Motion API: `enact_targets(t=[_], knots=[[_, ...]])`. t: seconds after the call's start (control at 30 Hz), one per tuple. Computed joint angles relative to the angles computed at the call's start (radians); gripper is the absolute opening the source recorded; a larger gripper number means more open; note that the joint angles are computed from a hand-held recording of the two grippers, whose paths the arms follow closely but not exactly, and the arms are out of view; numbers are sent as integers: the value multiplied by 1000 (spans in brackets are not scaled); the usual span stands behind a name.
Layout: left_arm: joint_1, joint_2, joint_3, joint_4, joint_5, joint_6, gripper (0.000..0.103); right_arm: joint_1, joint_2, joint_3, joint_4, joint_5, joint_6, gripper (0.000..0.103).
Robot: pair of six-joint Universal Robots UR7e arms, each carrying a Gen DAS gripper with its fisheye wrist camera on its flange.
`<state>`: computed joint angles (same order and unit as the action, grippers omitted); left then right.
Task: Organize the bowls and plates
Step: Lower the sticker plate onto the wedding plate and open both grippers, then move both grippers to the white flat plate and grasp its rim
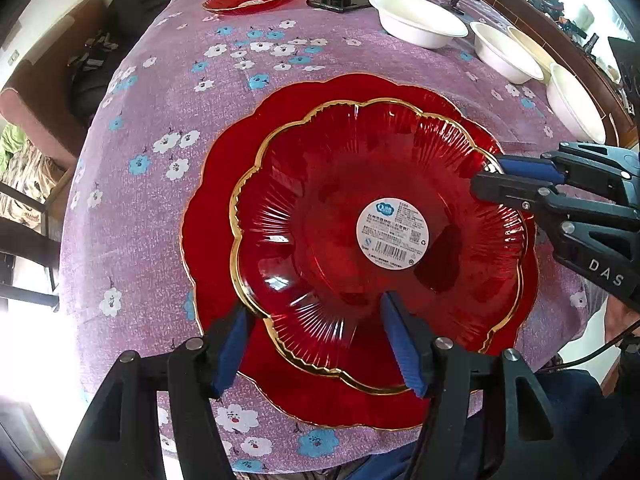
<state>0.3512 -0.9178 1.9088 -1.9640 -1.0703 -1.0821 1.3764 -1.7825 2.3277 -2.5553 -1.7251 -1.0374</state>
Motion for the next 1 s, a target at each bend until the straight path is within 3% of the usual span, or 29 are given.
enact_targets(t=[0.27, 0.4, 0.57, 1.0], knots=[[-7, -8, 4, 3, 6, 0, 64, -6, -15, -11, 47, 15, 23, 20], [-14, -22, 9, 12, 22, -12, 71, -15, -27, -28, 92, 38, 33, 24], [-20, -29, 11, 20, 23, -18, 71, -22, -50, -37, 117, 60, 33, 28], [-21, -55, 0, -16, 33, -36, 72, -175, -86, -180, 286, 281, 95, 29]])
